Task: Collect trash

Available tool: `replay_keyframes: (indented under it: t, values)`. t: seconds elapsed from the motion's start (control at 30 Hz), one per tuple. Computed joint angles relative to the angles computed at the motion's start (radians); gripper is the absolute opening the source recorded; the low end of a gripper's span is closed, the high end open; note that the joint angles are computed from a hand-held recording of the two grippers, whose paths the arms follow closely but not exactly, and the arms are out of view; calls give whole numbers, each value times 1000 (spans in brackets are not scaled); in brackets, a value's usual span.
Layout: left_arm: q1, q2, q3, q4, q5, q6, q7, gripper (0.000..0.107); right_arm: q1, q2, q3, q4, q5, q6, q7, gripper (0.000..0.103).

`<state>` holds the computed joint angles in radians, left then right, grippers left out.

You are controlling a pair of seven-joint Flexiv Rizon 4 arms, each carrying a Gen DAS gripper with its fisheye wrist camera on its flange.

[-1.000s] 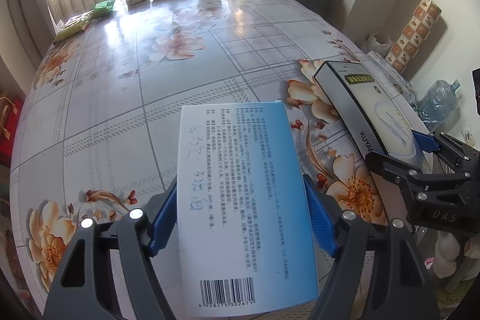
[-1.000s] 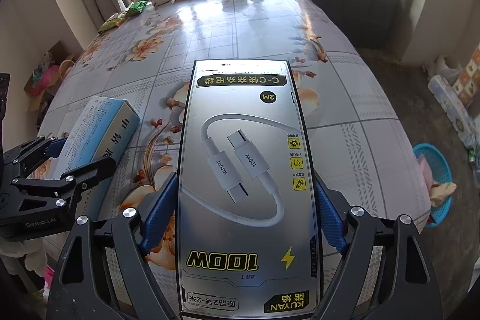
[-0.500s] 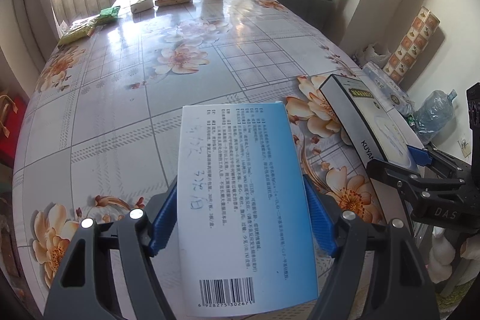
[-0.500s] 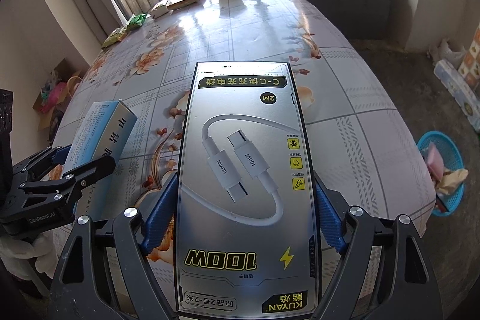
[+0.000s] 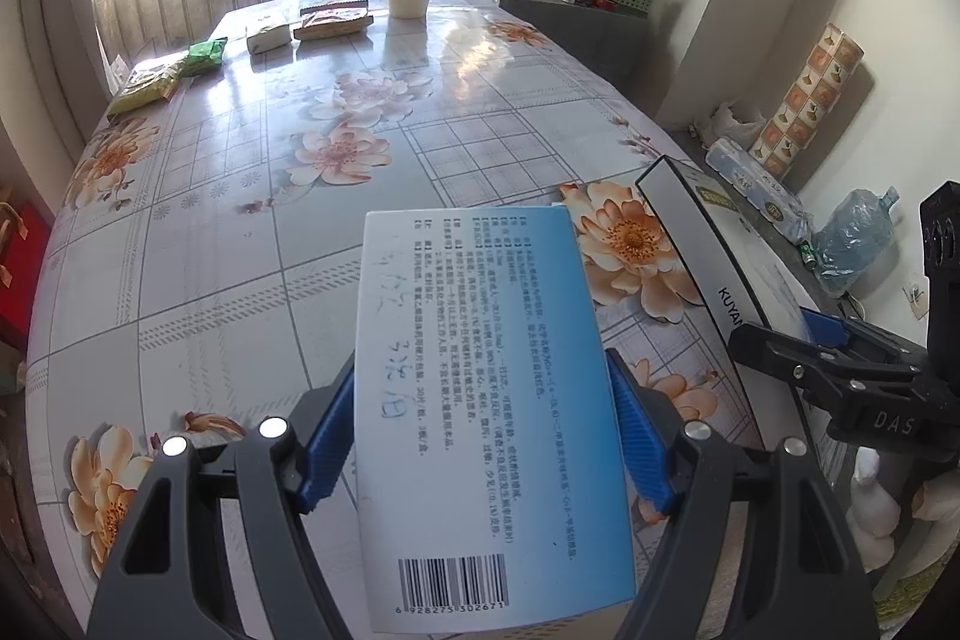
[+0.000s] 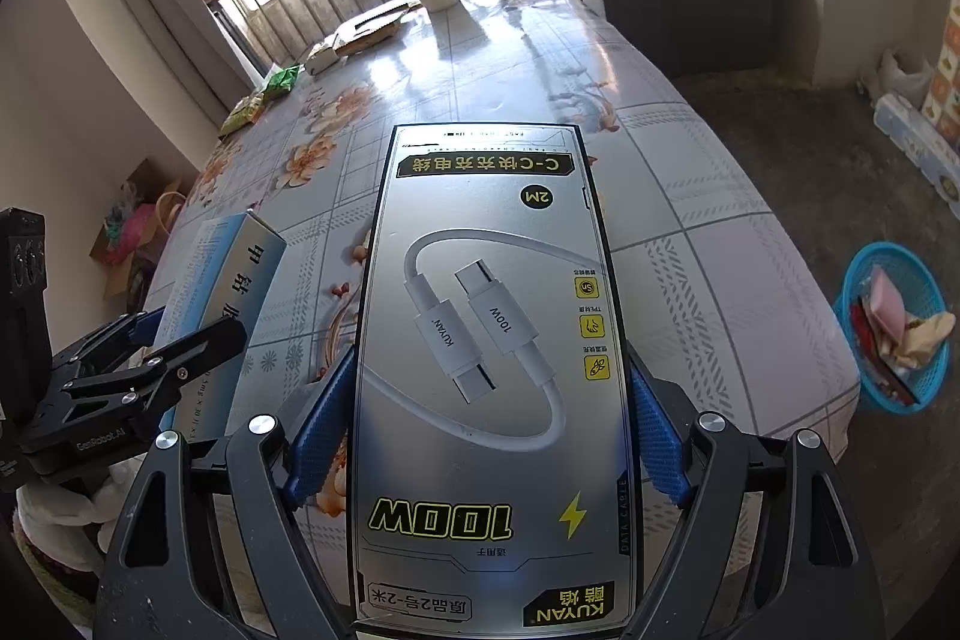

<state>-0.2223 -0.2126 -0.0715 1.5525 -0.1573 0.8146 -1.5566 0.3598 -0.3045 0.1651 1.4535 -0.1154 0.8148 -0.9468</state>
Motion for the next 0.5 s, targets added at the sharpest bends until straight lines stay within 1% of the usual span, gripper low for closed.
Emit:
replay_keyframes:
  t: [0.1,0.3,0.4,0.5]
  values:
    - [-2,-4,-5,-11,-3,4,7,73,-7,15,0,16,8,18,5,77]
    - [-10,-33,-26,-63,-29,14,56,73,-24,51,-5,59,18,64,38,77]
    - [-23,-65,-38,-119,-30,1,81,73,-37,84,-14,105,10,108,81,77]
    - [-41,-114,-55,-204,-33,-27,114,74,-59,122,-25,158,1,159,131,77]
